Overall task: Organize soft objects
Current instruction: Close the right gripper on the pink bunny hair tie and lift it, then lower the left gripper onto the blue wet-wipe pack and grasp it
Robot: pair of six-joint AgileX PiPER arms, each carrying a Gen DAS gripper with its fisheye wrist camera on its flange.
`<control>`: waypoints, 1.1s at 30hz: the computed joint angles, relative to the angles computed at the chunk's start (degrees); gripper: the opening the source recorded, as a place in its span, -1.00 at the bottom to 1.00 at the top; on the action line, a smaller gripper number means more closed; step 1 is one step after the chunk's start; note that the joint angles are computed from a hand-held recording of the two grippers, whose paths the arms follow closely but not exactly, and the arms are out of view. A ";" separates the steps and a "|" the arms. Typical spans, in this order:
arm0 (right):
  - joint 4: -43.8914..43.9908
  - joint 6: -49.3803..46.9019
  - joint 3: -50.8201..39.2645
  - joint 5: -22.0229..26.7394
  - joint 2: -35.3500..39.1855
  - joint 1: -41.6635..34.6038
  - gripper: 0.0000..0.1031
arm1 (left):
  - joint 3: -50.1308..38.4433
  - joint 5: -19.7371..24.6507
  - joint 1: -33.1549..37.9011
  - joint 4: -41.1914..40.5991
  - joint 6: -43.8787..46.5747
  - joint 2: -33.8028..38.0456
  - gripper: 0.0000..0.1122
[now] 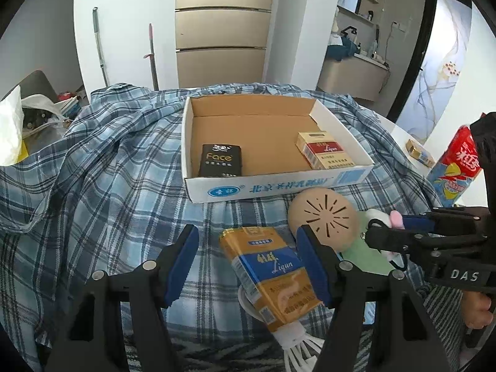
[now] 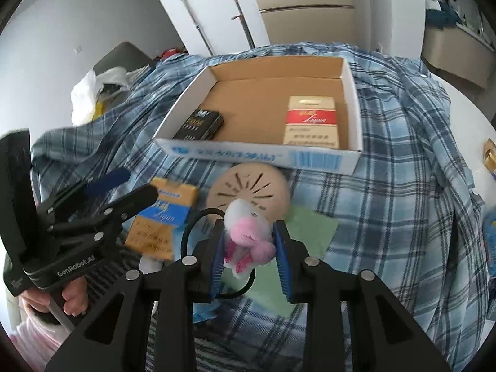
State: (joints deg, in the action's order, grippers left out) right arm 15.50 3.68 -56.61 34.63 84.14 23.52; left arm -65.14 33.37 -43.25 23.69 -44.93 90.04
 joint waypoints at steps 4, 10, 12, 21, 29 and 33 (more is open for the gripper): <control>-8.58 8.60 0.93 -0.32 -0.54 2.06 -0.44 | 0.16 -1.53 -0.65 -5.99 7.81 -0.61 0.21; -3.51 3.76 5.43 -0.87 -5.28 -1.78 -0.43 | -1.89 -0.18 -2.63 -15.78 22.00 1.01 0.21; -5.79 6.49 6.90 -1.33 -7.43 -1.37 -0.44 | -2.57 0.52 -3.57 -17.25 23.96 1.85 0.21; -6.52 6.73 10.11 -3.83 -9.95 -1.66 -0.43 | -5.09 3.31 -5.26 -23.49 30.32 4.49 0.21; -7.57 6.84 10.94 -5.41 -8.93 -0.30 -0.43 | -5.74 4.10 -7.33 -15.39 24.38 6.07 0.21; -8.30 7.49 11.03 -5.97 -8.27 0.07 -0.43 | -5.83 4.21 -7.45 -15.12 24.67 6.51 0.21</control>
State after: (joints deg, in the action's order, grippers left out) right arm 7.21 11.17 -45.58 28.66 75.87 23.59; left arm -70.97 37.59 -50.71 8.57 -20.26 96.54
